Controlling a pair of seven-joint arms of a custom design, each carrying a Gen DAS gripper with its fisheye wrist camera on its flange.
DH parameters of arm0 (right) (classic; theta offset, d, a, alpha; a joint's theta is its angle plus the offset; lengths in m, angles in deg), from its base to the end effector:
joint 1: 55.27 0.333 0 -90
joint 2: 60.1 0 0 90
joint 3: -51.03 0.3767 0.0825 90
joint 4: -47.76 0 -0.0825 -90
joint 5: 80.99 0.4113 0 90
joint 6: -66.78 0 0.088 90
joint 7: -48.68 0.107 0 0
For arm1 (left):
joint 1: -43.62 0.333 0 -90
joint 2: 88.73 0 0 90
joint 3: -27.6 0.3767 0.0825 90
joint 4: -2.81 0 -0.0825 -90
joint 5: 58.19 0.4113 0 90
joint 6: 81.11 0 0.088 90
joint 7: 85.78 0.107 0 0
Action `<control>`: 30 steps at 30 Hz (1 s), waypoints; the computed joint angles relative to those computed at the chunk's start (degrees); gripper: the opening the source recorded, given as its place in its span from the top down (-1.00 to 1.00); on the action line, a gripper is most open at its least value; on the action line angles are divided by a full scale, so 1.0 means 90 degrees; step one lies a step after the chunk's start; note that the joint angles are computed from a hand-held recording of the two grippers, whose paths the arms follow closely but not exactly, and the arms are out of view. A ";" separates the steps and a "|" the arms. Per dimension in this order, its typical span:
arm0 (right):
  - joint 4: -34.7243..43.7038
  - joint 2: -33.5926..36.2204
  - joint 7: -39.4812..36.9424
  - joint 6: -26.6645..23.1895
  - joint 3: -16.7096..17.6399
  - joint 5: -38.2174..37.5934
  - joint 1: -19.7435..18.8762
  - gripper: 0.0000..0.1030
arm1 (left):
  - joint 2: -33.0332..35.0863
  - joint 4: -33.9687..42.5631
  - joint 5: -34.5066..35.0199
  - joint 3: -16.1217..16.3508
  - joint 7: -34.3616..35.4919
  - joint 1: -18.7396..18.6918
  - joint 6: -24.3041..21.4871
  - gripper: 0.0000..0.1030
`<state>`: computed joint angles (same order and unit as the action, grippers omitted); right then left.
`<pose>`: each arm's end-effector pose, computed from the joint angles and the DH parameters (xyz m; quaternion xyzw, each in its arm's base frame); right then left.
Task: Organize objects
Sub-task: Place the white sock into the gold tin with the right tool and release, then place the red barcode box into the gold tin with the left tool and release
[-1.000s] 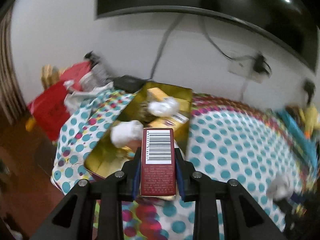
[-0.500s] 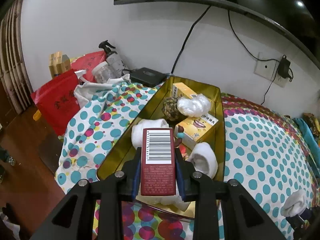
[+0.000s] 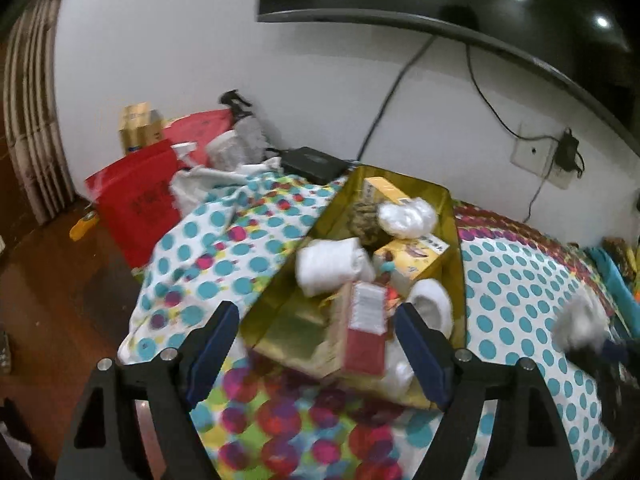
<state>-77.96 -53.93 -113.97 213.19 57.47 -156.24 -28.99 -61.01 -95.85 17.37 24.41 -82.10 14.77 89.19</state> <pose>0.4886 0.3287 0.3966 -0.5621 0.7195 -0.3141 0.2604 0.5917 -0.4414 0.3952 -0.5451 0.7169 -0.3691 0.2298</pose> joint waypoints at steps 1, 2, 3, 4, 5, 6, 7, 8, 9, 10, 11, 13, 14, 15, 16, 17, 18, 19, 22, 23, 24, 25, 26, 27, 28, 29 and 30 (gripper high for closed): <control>0.0183 0.0110 -0.0143 0.0010 -0.0011 0.0017 -0.0015 0.46 | -0.0053 -0.0078 -0.0020 0.0009 -0.0007 0.0032 0.0008 -0.60; 0.0448 0.0284 -0.0411 0.0048 -0.0027 0.0116 -0.0036 0.46 | -0.0103 -0.0154 0.0024 0.0044 -0.0086 0.0057 0.0050 -0.60; 0.0647 0.0415 -0.0604 0.0070 -0.0047 0.0197 -0.0032 0.46 | -0.0163 -0.0242 0.0090 0.0089 -0.0222 0.0086 0.0085 -0.60; 0.0924 0.0596 -0.0885 0.0087 -0.0071 0.0292 -0.0025 0.46 | -0.0190 -0.0278 0.0130 0.0106 -0.0318 0.0115 0.0078 -0.60; 0.1152 0.0750 -0.1119 0.0076 -0.0101 0.0379 0.0002 0.46 | -0.0213 -0.0296 0.0211 0.0137 -0.0477 0.0133 0.0075 -0.60; 0.1340 0.0878 -0.1324 0.0074 -0.0136 0.0480 0.0029 0.46 | -0.0217 -0.0285 0.0367 0.0188 -0.0720 0.0145 0.0105 -0.60; 0.1531 0.1010 -0.1510 0.0095 -0.0176 0.0589 0.0051 0.46 | -0.0213 -0.0264 0.0508 0.0216 -0.0939 0.0167 0.0115 -0.60; 0.1784 0.1189 -0.1760 0.0126 -0.0211 0.0749 0.0059 0.46 | -0.0212 -0.0253 0.0637 0.0221 -0.1116 0.0194 0.0114 -0.60; 0.1960 0.1313 -0.1922 0.0121 -0.0259 0.0876 0.0091 0.46 | -0.0197 -0.0230 0.0755 0.0214 -0.1252 0.0231 0.0114 -0.60; 0.2171 0.1461 -0.2071 0.0127 -0.0313 0.1012 0.0110 0.46 | -0.0172 -0.0209 0.0786 0.0176 -0.1277 0.0286 0.0097 -0.60; 0.2290 0.1546 -0.2144 0.0149 -0.0375 0.1094 0.0143 0.45 | -0.0152 -0.0195 0.0811 0.0144 -0.1314 0.0335 0.0103 -0.60; 0.2621 0.1778 -0.2379 0.0189 -0.0475 0.1307 0.0178 0.44 | -0.0094 -0.0157 0.0852 0.0088 -0.1374 0.0443 0.0232 -0.60; 0.2820 0.1913 -0.2538 0.0208 -0.0522 0.1410 0.0189 0.42 | -0.0072 -0.0161 0.0720 0.0033 -0.1226 0.0494 0.0221 -0.60; 0.2982 0.2025 -0.2648 0.0235 -0.0579 0.1470 0.0219 0.34 | -0.0061 -0.0157 0.0728 0.0045 -0.1246 0.0489 0.0227 -0.60; 0.3104 0.2116 -0.2771 0.0275 -0.0624 0.1548 0.0235 0.21 | -0.0039 -0.0139 0.0735 0.0049 -0.1234 0.0491 0.0249 -0.60; 0.3351 0.2288 -0.3043 0.0182 -0.0623 0.1757 0.0239 -0.24 | -0.0025 -0.0134 0.0715 0.0045 -0.1181 0.0494 0.0253 -0.60; 0.3520 0.2393 -0.3144 0.0019 -0.0678 0.1881 0.0308 -0.72 | -0.0006 -0.0110 0.0726 0.0061 -0.1176 0.0482 0.0244 -0.60; 0.3705 0.2483 -0.3110 -0.0247 -0.0785 0.1894 0.0446 -0.85 | 0.0000 -0.0100 0.0805 0.0098 -0.1281 0.0459 0.0268 -0.60; 0.3735 0.2371 -0.2746 -0.0916 -0.1073 0.1475 0.0893 -0.92 | 0.0048 -0.0014 0.1142 0.0146 -0.1667 0.0466 0.0520 -0.61; 0.3568 0.2216 -0.2481 -0.0987 -0.1121 0.1240 0.0988 -0.96 | 0.0047 -0.0013 0.1140 0.0122 -0.1623 0.0467 0.0483 -0.61; 0.3342 0.2039 -0.2171 -0.0929 -0.1127 0.0988 0.1033 -0.99 | 0.0047 -0.0003 0.1194 0.0104 -0.1600 0.0459 0.0495 -0.61; 0.3111 0.1864 -0.1792 -0.0875 -0.1121 0.0688 0.1077 -0.99 | 0.0049 0.0008 0.1228 0.0085 -0.1593 0.0456 0.0500 -0.61; 0.2846 0.1669 -0.1396 -0.0895 -0.1089 0.0389 0.1131 -1.00 | 0.0040 0.0002 0.1199 0.0050 -0.1519 0.0456 0.0475 -0.61; 0.2657 0.1532 -0.1243 -0.0992 -0.1007 0.0276 0.1147 -1.00 | 0.0022 -0.0004 0.1220 0.0032 -0.1488 0.0440 0.0465 -0.61; 0.2546 0.1453 -0.1180 -0.1222 -0.0912 0.0244 0.1176 -1.00 | -0.0010 -0.0003 0.1355 0.0037 -0.1554 0.0401 0.0472 -0.61; 0.2424 0.1389 -0.1126 -0.1547 -0.0811 0.0190 0.1243 -1.00 | -0.0037 -0.0007 0.1412 0.0012 -0.1513 0.0385 0.0434 -0.61; 0.2350 0.1362 -0.1199 -0.1726 -0.0708 0.0190 0.1240 -0.98 | -0.0091 -0.0067 0.1286 -0.0051 -0.1228 0.0361 0.0256 -0.62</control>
